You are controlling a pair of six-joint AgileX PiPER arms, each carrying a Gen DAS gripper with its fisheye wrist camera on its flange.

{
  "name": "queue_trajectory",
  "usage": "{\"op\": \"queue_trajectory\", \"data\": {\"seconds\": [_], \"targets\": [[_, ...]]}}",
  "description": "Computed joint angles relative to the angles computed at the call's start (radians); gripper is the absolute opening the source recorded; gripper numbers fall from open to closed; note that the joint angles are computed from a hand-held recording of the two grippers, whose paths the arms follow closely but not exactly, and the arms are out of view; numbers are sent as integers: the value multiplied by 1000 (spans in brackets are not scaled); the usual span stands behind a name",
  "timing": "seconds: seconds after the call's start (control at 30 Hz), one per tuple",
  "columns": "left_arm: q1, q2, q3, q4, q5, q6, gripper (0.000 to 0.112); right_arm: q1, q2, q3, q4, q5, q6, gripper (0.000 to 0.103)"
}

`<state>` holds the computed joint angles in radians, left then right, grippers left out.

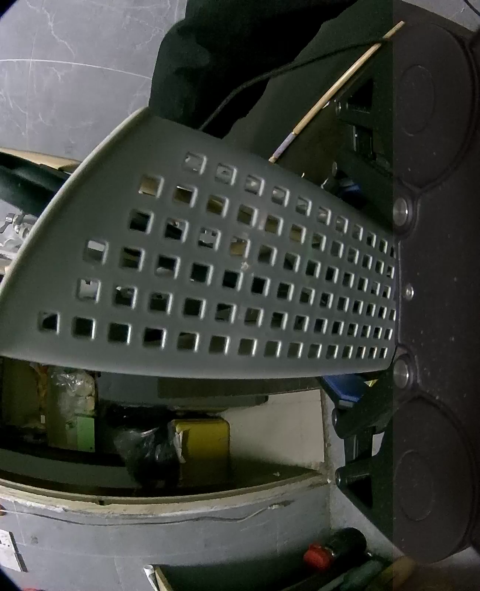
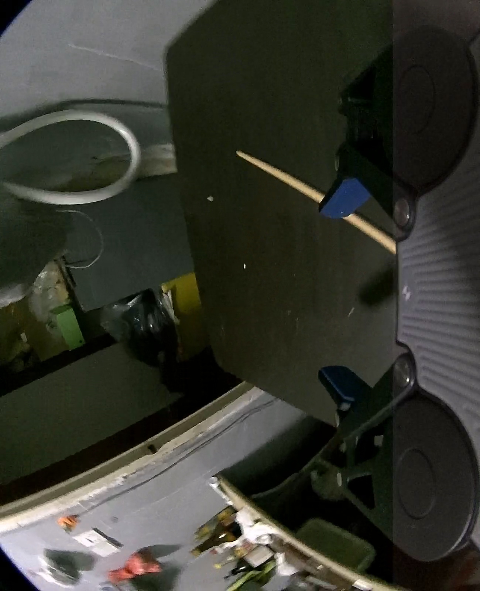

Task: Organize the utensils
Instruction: 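Lower the open right tool to the wooden chopsticks on the table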

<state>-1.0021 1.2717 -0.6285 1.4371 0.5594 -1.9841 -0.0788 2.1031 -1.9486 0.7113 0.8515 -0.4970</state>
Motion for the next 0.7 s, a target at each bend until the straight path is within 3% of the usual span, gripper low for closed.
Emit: {"op": "queue_trajectory", "data": {"seconds": [0.23, 0.33, 0.47, 0.57, 0.7], "targets": [[18, -3, 6, 13, -19, -5, 86, -1, 72, -107, -97, 13, 99, 90], [19, -1, 4, 9, -17, 2, 86, -28, 52, -57, 1, -8, 53, 89], [14, 9, -4, 2, -9, 10, 86, -40, 88, -98, 117, 42, -25, 89], [11, 11, -7, 0, -6, 10, 86, -23, 133, -171, 75, 77, 24, 89], [7, 13, -8, 1, -2, 7, 86, -24, 125, -144, 51, 37, 34, 88]]}}
